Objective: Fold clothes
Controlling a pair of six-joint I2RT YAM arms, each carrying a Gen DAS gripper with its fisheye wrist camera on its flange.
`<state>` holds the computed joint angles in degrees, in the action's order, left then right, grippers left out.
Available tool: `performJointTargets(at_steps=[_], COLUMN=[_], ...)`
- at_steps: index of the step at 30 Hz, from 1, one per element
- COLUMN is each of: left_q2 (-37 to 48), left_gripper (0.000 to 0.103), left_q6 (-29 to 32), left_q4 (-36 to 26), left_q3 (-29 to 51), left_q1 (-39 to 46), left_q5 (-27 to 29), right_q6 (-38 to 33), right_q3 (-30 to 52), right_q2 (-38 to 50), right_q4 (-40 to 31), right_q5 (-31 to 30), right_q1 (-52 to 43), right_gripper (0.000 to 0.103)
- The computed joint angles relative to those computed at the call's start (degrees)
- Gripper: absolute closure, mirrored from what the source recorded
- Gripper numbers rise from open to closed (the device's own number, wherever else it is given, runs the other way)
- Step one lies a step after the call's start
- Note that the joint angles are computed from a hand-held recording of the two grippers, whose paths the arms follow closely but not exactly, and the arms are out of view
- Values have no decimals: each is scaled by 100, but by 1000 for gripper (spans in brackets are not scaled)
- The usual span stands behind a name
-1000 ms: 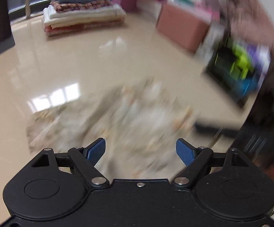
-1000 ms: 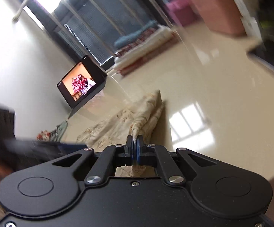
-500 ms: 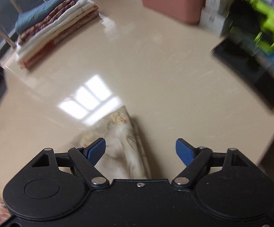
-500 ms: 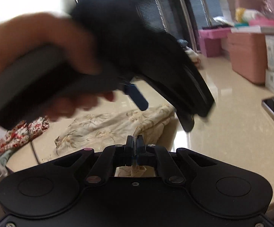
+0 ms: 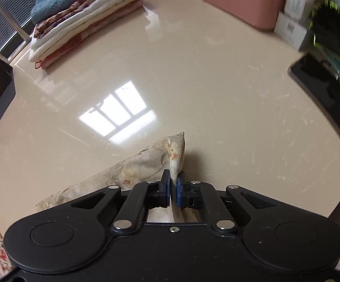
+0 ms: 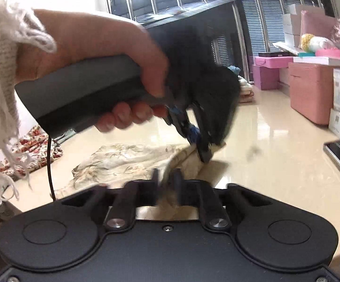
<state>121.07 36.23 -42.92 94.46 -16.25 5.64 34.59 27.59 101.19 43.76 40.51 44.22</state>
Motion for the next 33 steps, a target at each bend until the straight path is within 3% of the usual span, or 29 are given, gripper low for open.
performJointTargets(at_steps=[2,6,9,13,14,18,21,24,25,26,27,29,33], left_q2=[0,49,108,106,116,162,282,513,493,451,388,187,-188], left_gripper=[98,98,98,98,98,98,98,95,93,85,66,39,37], left_q6=[31,60,86,173,184,191,177,175,172,199,219,288,496], left_q4=[-130,-278,-393,-477,-490,-505,-649,-1153,-1173,-1184,-1174,-1044,-570], left_q3=[91,230,333,364,388,455,592,1003,1005,981,933,730,162], left_q1=[144,314,382,449,468,540,597,621,585,545,502,376,-79], left_q5=[252,578,763,954,998,1145,1290,1456,1406,1381,1364,1249,371], right_q6=[176,458,696,1193,1337,1856,1882,1462,1299,1121,938,550,42], right_q3=[-57,98,190,-50,-130,-261,-235,19,114,230,355,600,1025], right_q2=[191,538,629,721,763,921,850,714,683,667,656,650,641], right_q4=[196,43,-96,571,796,1167,987,383,206,18,-181,-551,-1214], right_q5=[298,717,414,-352,-559,-910,-810,-438,-329,-218,-88,188,598], right_q1=[127,284,103,-298,-400,-571,-499,-283,-216,-158,-93,32,186], right_gripper=[42,39,39,40,45,88,93,95,95,95,95,95,95])
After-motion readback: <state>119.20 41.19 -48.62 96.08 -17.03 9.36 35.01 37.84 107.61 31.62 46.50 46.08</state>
